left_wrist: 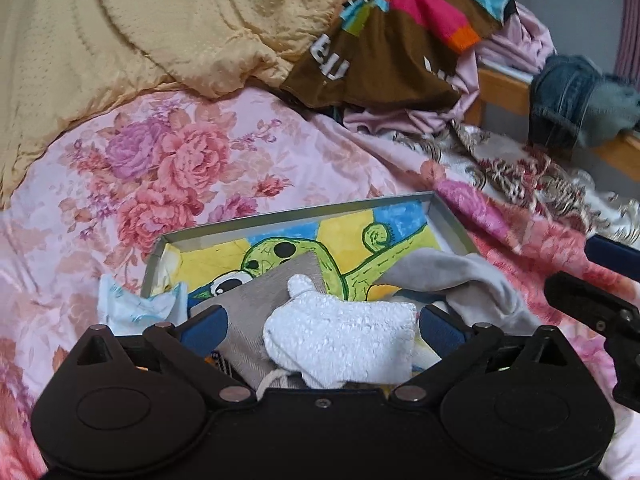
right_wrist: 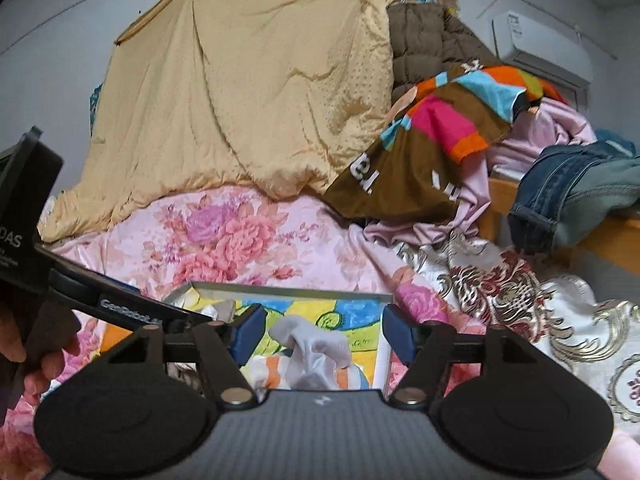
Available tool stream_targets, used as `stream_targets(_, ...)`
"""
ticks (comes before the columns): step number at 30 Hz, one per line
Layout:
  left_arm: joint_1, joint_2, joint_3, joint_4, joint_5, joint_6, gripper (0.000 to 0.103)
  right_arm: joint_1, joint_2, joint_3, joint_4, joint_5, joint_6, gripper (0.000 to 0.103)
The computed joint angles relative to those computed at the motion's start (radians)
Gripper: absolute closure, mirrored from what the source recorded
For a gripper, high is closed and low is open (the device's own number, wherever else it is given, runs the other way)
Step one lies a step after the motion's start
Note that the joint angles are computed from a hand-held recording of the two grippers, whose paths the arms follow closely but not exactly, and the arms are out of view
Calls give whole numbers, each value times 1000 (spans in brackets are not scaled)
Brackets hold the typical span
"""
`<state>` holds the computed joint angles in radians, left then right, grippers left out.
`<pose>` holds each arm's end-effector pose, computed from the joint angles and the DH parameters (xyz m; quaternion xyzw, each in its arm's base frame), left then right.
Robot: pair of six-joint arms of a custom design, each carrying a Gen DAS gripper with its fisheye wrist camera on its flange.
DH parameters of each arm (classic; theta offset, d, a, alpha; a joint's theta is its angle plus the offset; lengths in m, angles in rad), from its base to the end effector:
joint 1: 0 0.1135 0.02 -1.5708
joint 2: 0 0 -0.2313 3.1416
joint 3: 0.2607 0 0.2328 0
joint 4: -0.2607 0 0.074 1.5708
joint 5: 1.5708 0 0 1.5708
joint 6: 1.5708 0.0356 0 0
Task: Organize soft objects
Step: 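Raise both open tools away from the tray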
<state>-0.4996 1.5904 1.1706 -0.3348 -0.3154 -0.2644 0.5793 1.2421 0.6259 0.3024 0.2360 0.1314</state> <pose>0.2976 -0.1498 0.2340 0.0445 0.9075 -0.0124 0.4174 0.2279 0.1391 0.2179 -0.1109 0.7986 0.1138 0.5805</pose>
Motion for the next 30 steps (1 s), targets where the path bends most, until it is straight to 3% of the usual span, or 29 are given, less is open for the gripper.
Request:
stream_targets(7,-13,-227,-164,12,-5,-39,1,68,-181,-92,-28,70,75,19)
stream_targets(15,-30,-544,-367,-31,-22,-122,1,216,-355,-123,-160,215,89,9)
stream_targets(23,-154,-873,-511,-153,-133,-233,1,403,-445,-167,-216,439,169,2)
stream_targets(30,-340,-1042,-562,-269,-286,-361,1,544,-465,-161,-285,584,218,0)
